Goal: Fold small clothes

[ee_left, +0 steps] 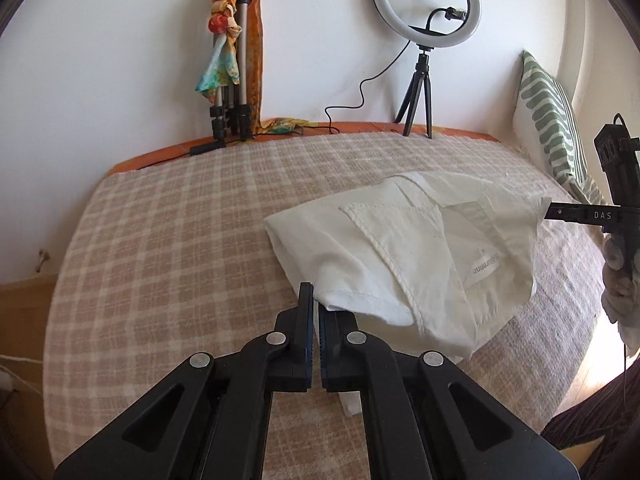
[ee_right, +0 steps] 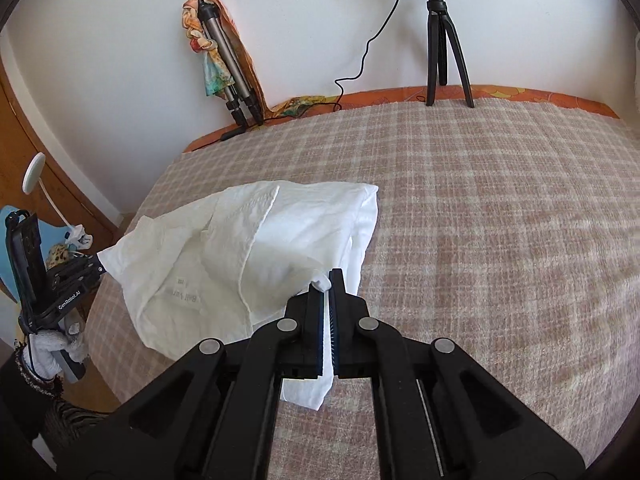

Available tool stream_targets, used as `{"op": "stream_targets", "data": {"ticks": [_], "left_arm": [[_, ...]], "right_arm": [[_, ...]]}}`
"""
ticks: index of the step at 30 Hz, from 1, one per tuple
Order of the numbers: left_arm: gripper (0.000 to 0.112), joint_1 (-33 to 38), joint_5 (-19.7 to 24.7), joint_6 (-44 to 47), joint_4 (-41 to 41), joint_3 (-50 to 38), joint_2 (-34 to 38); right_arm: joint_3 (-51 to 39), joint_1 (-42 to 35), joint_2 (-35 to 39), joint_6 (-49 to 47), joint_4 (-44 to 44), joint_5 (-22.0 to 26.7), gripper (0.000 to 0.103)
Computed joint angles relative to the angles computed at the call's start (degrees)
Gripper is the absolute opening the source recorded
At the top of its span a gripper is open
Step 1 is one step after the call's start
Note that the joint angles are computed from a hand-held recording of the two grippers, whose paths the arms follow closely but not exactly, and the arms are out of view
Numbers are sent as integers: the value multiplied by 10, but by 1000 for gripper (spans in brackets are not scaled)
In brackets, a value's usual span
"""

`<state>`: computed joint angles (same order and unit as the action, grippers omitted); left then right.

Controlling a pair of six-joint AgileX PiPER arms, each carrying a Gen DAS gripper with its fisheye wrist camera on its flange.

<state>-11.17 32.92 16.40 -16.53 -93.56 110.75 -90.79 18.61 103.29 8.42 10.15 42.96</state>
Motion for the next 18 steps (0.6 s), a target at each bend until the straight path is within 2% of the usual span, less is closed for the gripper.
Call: {"op": "stream_targets", "data": {"ticks": [3, 6, 8, 11, 12, 13, 14, 15, 16, 18], "left_arm": [[1, -16, -25, -20, 37, 71, -32], [1, -15, -20, -19, 37, 99, -51], [6, -3, -14, -29, 17, 107, -61], [26, 38, 14, -2, -90, 88, -55], [27, 49, 19, 5, -120, 82, -53], [28, 59, 26, 8, -147, 76, -49], [32, 69, 39, 14, -177, 65, -41], [35, 80, 53, 25, -215, 55, -32], [36, 89, 64, 32, -248, 45, -23], [39, 99, 92, 23, -288, 18, 2]], "right_arm": [[51, 15, -21, 29, -44, -14, 4], [84, 16, -40, 67, -79, -17, 4], [99, -11, -52, 40, -18, -20, 4], [126, -68, -67, -44, 133, -29, 4], [130, -82, -69, -64, 171, -27, 8], [131, -94, -68, -78, 202, -25, 23], [133, -105, -66, -93, 235, -24, 33], [138, -114, -65, -113, 272, -29, 53], [142, -122, -62, -135, 313, -33, 60], [132, -135, -41, -171, 380, -15, 60]]}}
